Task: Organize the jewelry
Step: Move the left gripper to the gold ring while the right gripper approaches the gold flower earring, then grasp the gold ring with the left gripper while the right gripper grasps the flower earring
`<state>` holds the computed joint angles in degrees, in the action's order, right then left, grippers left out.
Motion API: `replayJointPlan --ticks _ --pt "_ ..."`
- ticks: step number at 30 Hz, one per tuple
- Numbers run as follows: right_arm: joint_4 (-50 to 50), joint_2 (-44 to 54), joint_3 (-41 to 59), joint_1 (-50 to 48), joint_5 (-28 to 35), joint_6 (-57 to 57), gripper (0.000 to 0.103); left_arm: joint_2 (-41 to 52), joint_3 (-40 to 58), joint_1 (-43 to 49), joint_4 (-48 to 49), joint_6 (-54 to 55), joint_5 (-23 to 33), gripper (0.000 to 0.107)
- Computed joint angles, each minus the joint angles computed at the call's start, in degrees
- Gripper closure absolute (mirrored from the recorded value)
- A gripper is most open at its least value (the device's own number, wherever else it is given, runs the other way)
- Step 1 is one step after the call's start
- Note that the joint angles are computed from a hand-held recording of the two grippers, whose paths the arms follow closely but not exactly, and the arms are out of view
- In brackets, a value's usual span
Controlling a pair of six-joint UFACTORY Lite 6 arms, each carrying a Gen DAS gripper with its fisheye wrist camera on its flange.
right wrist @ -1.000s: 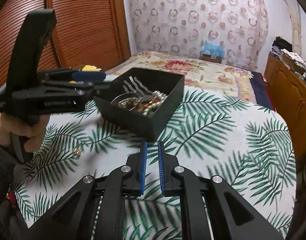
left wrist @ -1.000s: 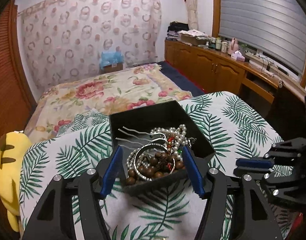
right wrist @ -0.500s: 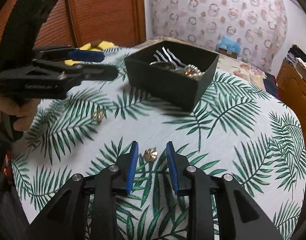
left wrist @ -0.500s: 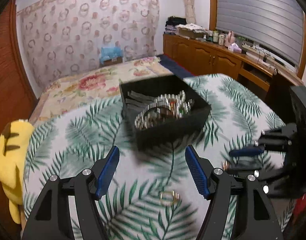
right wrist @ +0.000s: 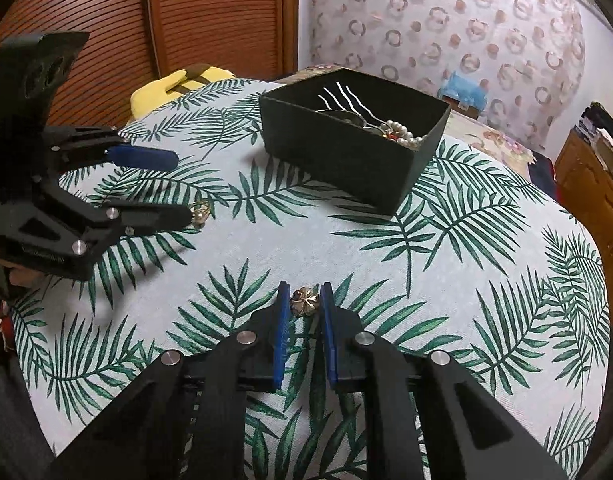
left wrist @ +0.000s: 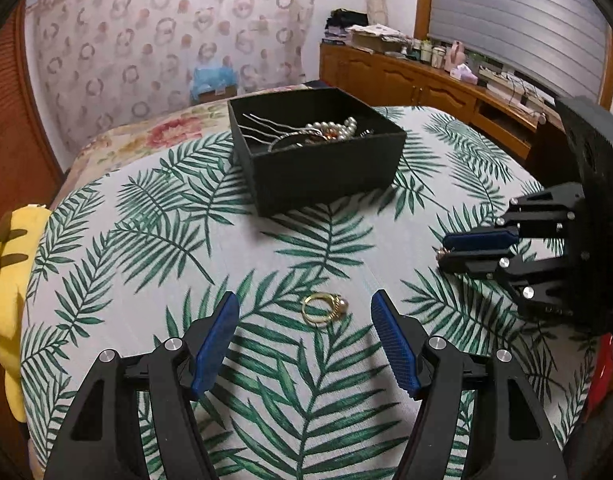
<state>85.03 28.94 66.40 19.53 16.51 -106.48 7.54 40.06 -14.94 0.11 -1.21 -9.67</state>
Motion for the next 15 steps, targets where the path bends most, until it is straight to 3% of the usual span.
replayJointPlan --ticks 5,10,15 --pt "3.38 -1.74 -1.45 -0.87 1.16 -2.59 0.086 0.2 -0.42 -0.49 3.67 -2.71 -0.34 0.045" --pt "2.63 -2.19 -1.35 -1.3 1.65 -1.68 0.086 1.55 0.64 -0.99 6.32 -4.52 0.24 0.062" --pt "2.71 -2.84 -1.79 -1.59 1.9 -1.93 0.086 2.98 1.62 -1.43 2.66 -0.51 0.37 0.078"
